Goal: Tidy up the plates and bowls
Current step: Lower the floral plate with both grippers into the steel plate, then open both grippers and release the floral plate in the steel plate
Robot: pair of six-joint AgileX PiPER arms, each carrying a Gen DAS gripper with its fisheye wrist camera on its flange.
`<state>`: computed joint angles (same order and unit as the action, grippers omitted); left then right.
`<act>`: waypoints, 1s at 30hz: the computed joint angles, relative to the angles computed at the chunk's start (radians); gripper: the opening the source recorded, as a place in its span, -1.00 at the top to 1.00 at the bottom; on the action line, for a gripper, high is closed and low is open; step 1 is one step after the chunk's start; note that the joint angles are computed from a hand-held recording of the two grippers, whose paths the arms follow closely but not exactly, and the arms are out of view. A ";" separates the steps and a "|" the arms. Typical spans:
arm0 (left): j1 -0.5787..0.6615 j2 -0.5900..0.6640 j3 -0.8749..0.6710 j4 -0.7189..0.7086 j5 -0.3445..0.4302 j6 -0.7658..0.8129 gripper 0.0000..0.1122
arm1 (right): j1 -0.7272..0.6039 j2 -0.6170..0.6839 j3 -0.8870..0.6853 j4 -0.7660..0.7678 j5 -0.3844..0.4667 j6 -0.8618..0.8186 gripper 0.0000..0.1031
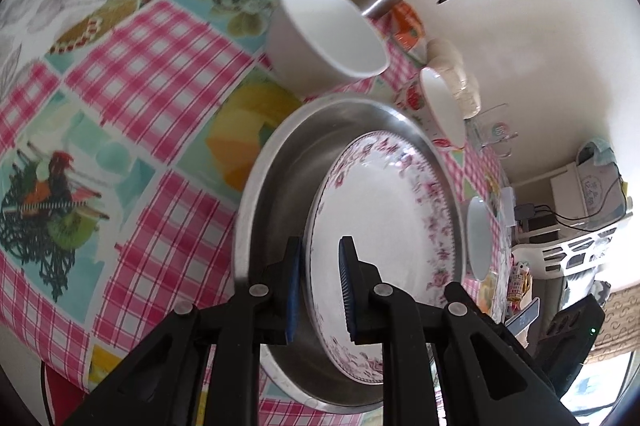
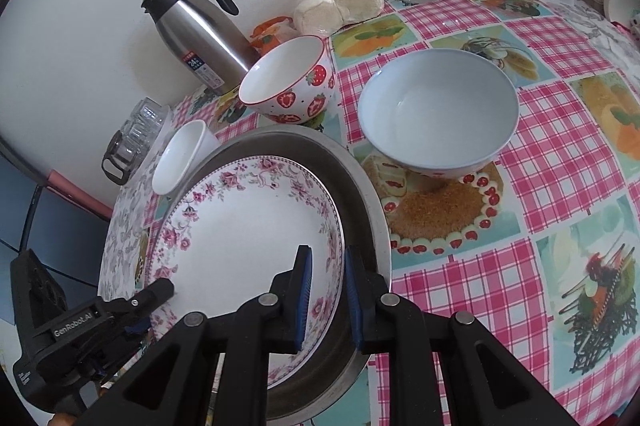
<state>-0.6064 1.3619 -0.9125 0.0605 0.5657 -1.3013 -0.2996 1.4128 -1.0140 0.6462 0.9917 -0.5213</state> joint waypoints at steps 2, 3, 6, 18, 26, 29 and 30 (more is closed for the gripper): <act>0.000 -0.003 0.010 -0.004 -0.008 -0.005 0.70 | 0.000 0.001 0.000 0.004 0.004 -0.006 0.63; -0.002 -0.007 0.013 0.001 -0.011 -0.014 0.70 | 0.002 0.000 0.000 0.004 0.002 -0.007 0.63; 0.000 -0.006 0.013 -0.009 0.000 -0.016 0.70 | 0.004 0.008 -0.004 0.001 0.002 -0.014 0.63; -0.022 -0.012 -0.017 0.043 0.072 -0.079 0.70 | 0.012 0.020 -0.010 0.003 0.006 -0.042 0.63; -0.025 0.008 -0.047 0.040 0.104 -0.066 0.65 | 0.007 0.021 -0.010 0.008 0.008 -0.054 0.61; -0.028 0.016 -0.058 0.038 0.109 -0.065 0.59 | 0.003 0.026 -0.013 0.006 0.013 -0.050 0.61; -0.030 0.018 -0.060 0.038 0.108 -0.065 0.56 | 0.001 0.026 -0.013 0.008 0.014 -0.051 0.61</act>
